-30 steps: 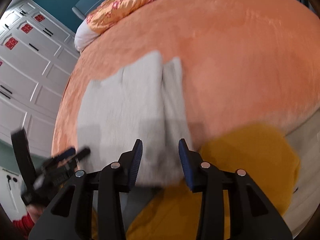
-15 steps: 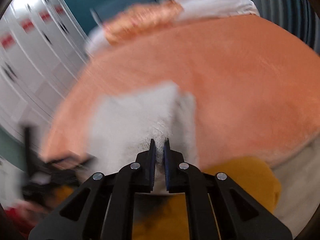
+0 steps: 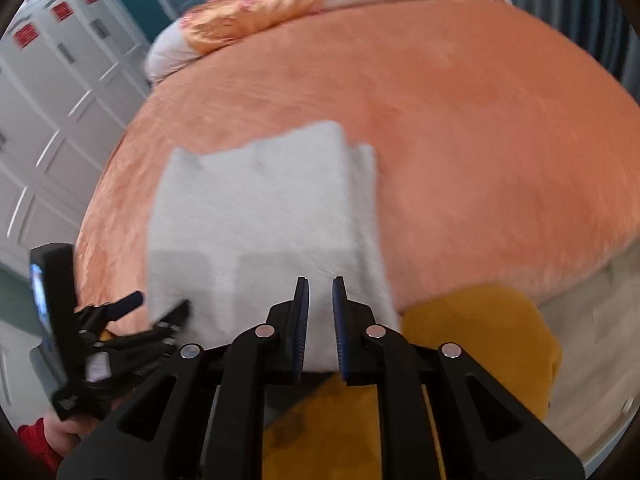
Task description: Fold small clothes
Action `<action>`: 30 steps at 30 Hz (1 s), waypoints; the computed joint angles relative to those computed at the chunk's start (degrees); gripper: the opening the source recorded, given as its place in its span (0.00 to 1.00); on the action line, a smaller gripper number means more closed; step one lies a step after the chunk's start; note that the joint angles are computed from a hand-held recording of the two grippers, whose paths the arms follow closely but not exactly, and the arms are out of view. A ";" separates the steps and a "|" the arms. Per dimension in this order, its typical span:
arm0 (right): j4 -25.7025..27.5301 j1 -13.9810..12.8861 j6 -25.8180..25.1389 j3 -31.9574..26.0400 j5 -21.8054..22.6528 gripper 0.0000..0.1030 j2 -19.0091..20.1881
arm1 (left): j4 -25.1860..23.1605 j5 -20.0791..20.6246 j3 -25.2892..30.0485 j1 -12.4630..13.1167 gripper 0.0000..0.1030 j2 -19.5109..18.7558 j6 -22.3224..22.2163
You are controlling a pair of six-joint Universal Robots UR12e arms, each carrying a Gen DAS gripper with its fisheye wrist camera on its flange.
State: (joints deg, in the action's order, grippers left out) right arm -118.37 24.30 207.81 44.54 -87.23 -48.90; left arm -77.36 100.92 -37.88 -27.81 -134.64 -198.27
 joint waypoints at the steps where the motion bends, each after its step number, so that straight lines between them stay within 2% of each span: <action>1: 1.46 0.35 -1.37 -1.98 0.34 0.12 1.25 | -0.09 0.11 0.13 -0.05 0.79 -0.07 -0.04; 4: 8.01 0.66 -4.15 -6.22 1.29 0.12 4.49 | -0.16 0.33 0.33 -0.10 0.80 -0.17 0.10; 5: 12.33 0.69 -4.88 -7.80 2.28 0.12 6.03 | -0.10 0.32 0.22 -0.08 0.80 -0.12 0.13; 6: 14.25 0.64 -4.48 -8.31 3.28 0.09 6.77 | -0.65 0.30 0.47 -0.09 0.80 -0.23 0.14; 10: 13.00 0.43 -3.57 -9.21 3.86 0.12 6.43 | -0.22 0.44 -0.13 0.00 0.81 0.12 -0.16; 13: 8.01 -0.08 -2.85 -10.08 4.09 0.12 5.87 | -0.45 0.58 0.11 0.00 0.83 -0.10 -0.77; 15: 6.54 -0.40 -2.76 -11.53 3.66 0.12 6.38 | -0.48 1.27 0.35 -0.14 0.83 -0.29 -0.65; 17: 8.61 -0.63 -3.07 -17.11 2.85 0.12 9.39 | -0.57 1.81 0.57 -0.28 0.83 -0.41 -0.32; 19: 12.85 -1.11 -2.65 -21.50 3.67 0.12 12.35 | -0.44 1.82 0.40 -0.20 0.85 -0.34 -0.28; 20: 16.86 -1.38 -2.25 -25.28 4.29 0.12 14.88 | -0.41 1.79 0.32 -0.18 0.85 -0.30 -0.27; 21: 18.75 -1.50 -2.00 -26.77 4.88 0.07 16.40 | -0.27 1.63 0.19 -0.13 0.85 -0.25 -0.34; 22: 18.24 -1.76 -1.81 -26.28 5.64 0.06 16.71 | -0.22 1.45 0.17 -0.11 0.86 -0.25 -0.34; 23: 15.33 -1.97 -1.09 -24.04 6.58 0.05 15.96 | -0.08 1.53 0.16 -0.12 0.86 -0.24 -0.40; 25: 14.21 -2.38 0.60 -22.39 8.08 0.06 14.69 | 0.13 1.70 0.26 -0.11 0.85 -0.13 -0.20; 27: 8.26 -2.54 2.41 -15.63 7.97 0.11 10.62 | 2.31 0.72 -0.93 0.14 0.84 0.77 -0.95; 30: 2.01 -2.30 3.04 -6.41 4.89 0.11 4.87 | 6.13 -2.95 -2.11 0.80 0.83 1.94 -3.59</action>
